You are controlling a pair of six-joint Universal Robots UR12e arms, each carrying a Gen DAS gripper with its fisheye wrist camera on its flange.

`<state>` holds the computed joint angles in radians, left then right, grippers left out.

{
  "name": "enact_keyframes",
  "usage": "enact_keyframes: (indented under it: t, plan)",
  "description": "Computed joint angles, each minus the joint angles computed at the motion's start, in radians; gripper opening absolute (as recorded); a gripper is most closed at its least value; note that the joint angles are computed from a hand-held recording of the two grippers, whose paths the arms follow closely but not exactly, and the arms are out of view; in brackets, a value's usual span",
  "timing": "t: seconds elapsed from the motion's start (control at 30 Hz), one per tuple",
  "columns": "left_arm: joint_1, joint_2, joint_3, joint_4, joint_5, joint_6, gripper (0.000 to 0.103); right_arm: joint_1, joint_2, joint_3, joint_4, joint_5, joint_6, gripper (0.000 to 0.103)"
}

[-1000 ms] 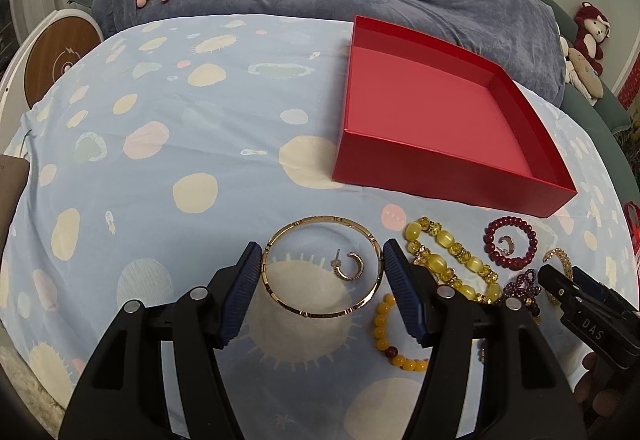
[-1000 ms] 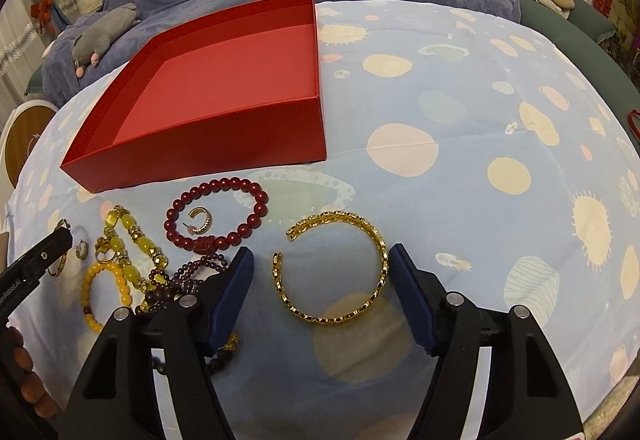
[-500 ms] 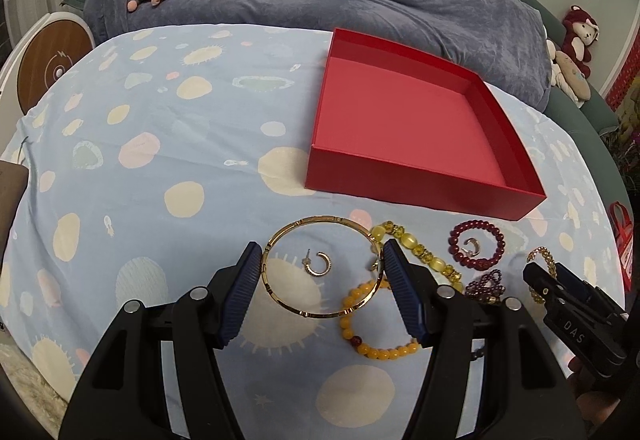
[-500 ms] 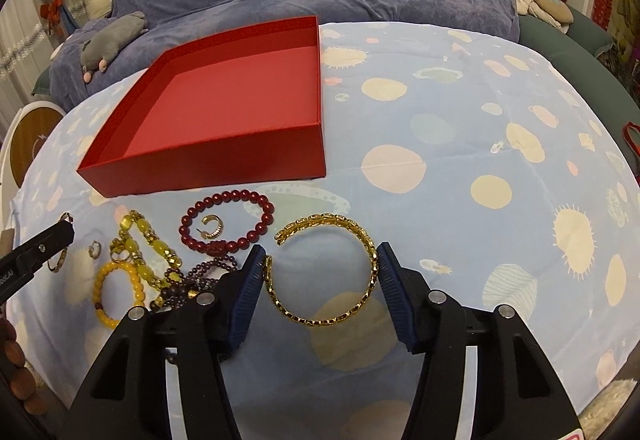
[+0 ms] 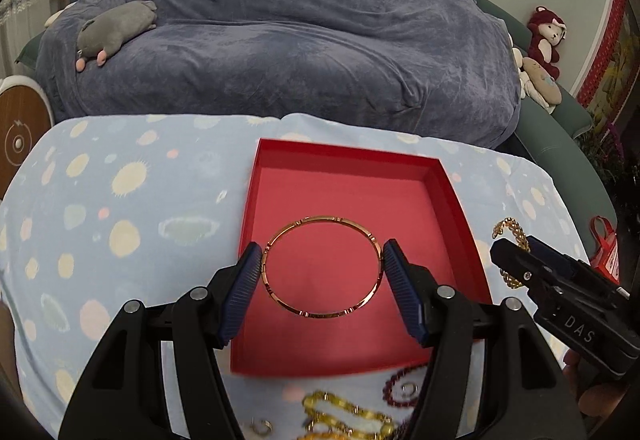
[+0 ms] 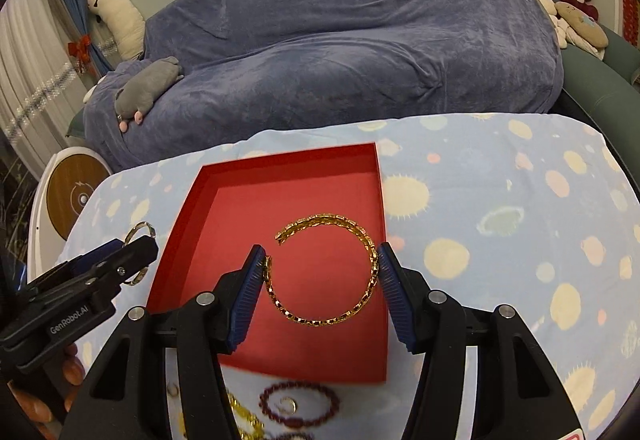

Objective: Organize jewelry
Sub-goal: 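Carry both bangles into the red box and open both tools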

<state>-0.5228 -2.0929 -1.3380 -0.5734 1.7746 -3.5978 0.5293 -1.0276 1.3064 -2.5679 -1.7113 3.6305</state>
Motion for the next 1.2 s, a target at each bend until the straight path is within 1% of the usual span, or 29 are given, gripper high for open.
enact_keyframes:
  t: [0.13,0.27,0.4,0.5,0.57,0.63,0.7,0.83,0.87,0.93,1.03,1.13,1.2]
  plan:
    - [0.019,-0.084,0.121,-0.063,-0.014,0.032,0.060,-0.021,0.082,-0.121,0.070,0.026,-0.023,0.055]
    - [0.035,-0.151,0.205,-0.120,-0.033,0.044,0.060,-0.035,0.151,-0.213,0.147,0.041,-0.030,0.055]
    - [0.048,-0.192,0.247,-0.166,-0.055,0.041,0.060,-0.049,0.198,-0.269,0.208,0.065,-0.018,0.055]
    - [0.056,-0.213,0.271,-0.201,-0.076,0.044,0.060,-0.046,0.221,-0.302,0.218,0.036,-0.068,0.055]
    - [0.059,-0.222,0.279,-0.203,-0.074,0.047,0.060,-0.045,0.235,-0.326,0.248,0.041,-0.086,0.055]
    - [0.058,-0.228,0.286,-0.207,-0.066,0.054,0.060,-0.049,0.243,-0.337,0.263,0.060,-0.078,0.055]
    - [0.059,-0.231,0.287,-0.205,-0.067,0.055,0.060,-0.050,0.248,-0.340,0.256,0.067,-0.089,0.056]
    - [0.056,-0.239,0.299,-0.213,-0.034,0.065,0.064,-0.046,0.257,-0.352,0.259,0.050,-0.093,0.056]
    - [0.057,-0.239,0.299,-0.213,-0.039,0.065,0.065,-0.045,0.256,-0.351,0.256,0.046,-0.091,0.056]
    - [0.058,-0.236,0.297,-0.211,-0.048,0.058,0.067,-0.046,0.251,-0.344,0.246,0.042,-0.084,0.057]
    - [0.056,-0.229,0.288,-0.195,-0.035,0.046,0.072,-0.047,0.242,-0.332,0.232,0.045,-0.077,0.059]
    - [0.055,-0.215,0.270,-0.179,-0.037,0.038,0.074,-0.044,0.229,-0.319,0.223,0.032,-0.080,0.062]
    - [0.051,-0.204,0.258,-0.168,-0.025,0.039,0.075,-0.041,0.214,-0.301,0.204,0.021,-0.086,0.062]
